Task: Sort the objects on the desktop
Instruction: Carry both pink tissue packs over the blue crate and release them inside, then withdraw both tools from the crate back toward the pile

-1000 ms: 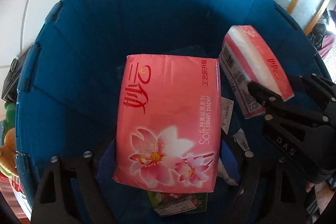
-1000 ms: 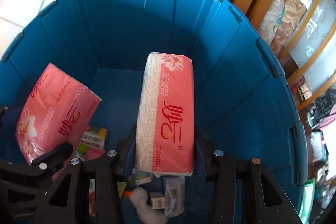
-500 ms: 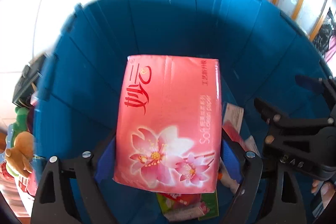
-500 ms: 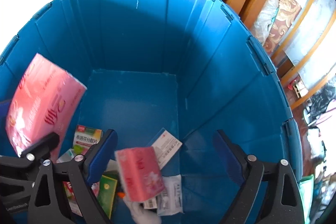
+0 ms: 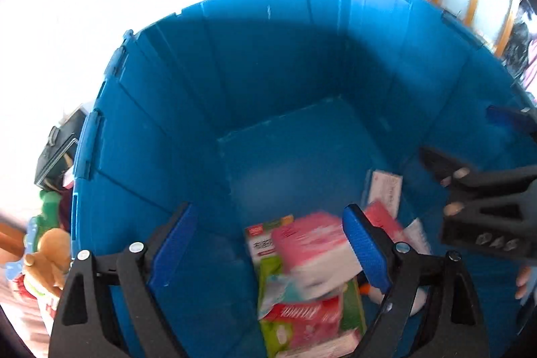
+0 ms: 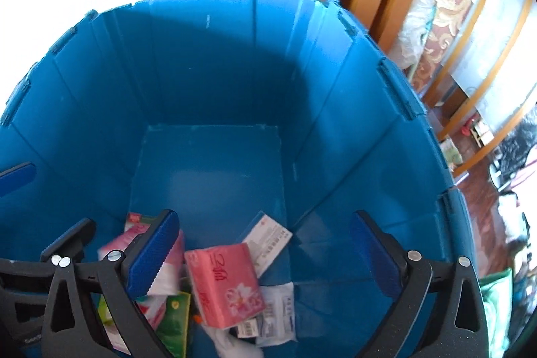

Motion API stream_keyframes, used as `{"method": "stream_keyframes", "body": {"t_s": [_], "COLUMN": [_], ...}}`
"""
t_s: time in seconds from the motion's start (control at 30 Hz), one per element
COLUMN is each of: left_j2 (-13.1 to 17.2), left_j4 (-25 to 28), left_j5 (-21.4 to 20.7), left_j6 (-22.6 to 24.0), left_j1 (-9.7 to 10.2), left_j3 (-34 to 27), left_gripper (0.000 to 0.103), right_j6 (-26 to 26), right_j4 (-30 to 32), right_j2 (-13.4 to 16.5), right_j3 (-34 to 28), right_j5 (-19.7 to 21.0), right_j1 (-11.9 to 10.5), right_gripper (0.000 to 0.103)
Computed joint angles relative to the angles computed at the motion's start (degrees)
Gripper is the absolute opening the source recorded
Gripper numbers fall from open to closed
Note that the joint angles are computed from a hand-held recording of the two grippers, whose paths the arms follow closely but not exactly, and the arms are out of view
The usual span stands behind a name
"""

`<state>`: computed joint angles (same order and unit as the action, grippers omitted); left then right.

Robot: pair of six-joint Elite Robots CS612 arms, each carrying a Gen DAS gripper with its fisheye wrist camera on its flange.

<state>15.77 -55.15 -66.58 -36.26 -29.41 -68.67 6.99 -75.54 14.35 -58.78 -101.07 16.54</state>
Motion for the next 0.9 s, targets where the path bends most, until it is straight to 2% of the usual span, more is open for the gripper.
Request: {"method": "stream_keyframes", "body": {"t_s": [0.1,0.23,0.33,0.43,0.53,0.7,0.77,0.9], "left_j2": [-1.05,-1.77,-1.01,-0.82,-0.46,-0.50,-0.06,1.20], "left_j4": [3.37,2.24,2.68,0.55,-1.40,-1.45,-1.73,-1.44], "left_j5": [-6.69,-8.60,-9.63,-9.54,-9.64,-8.43,-6.57,-0.59], "left_j6": [-0.46,-0.58,-0.45,-0.26,-0.49,0.49,0.39,-0.21], "left_j1": [1.02,1.68,1.60,1.76,1.85,1.32,0.88,-0.42], "left_j3": [2.53,4.28,2.07,1.85,0.65,-3.57,-6.38,-13.92], "left_gripper": [0.089,0.089,0.089,0.089,0.089,0.089,0.089,0.089], "right_j6": [-0.46,-1.77,-1.69,-1.08,-0.18,2.88,3.21,2.98], "right_j4": [0.75,1.49,1.13,0.32,-1.16,-9.34,-12.86,-14.73], "right_j2": [-0.31,-0.61,-0.45,-0.01,0.48,2.88,3.60,3.69], "right_j3": [0.63,1.28,0.85,-0.22,-1.80,-7.30,-8.92,-10.46], "right_j5": [0.34,0.59,1.20,2.46,5.38,12.08,13.34,12.70], "right_j1": [0.02,0.24,0.14,-0.13,-0.66,-1.80,-1.83,-0.90], "right_gripper": [0.103,0.103,0.103,0.103,0.103,0.103,0.103,0.103]}}
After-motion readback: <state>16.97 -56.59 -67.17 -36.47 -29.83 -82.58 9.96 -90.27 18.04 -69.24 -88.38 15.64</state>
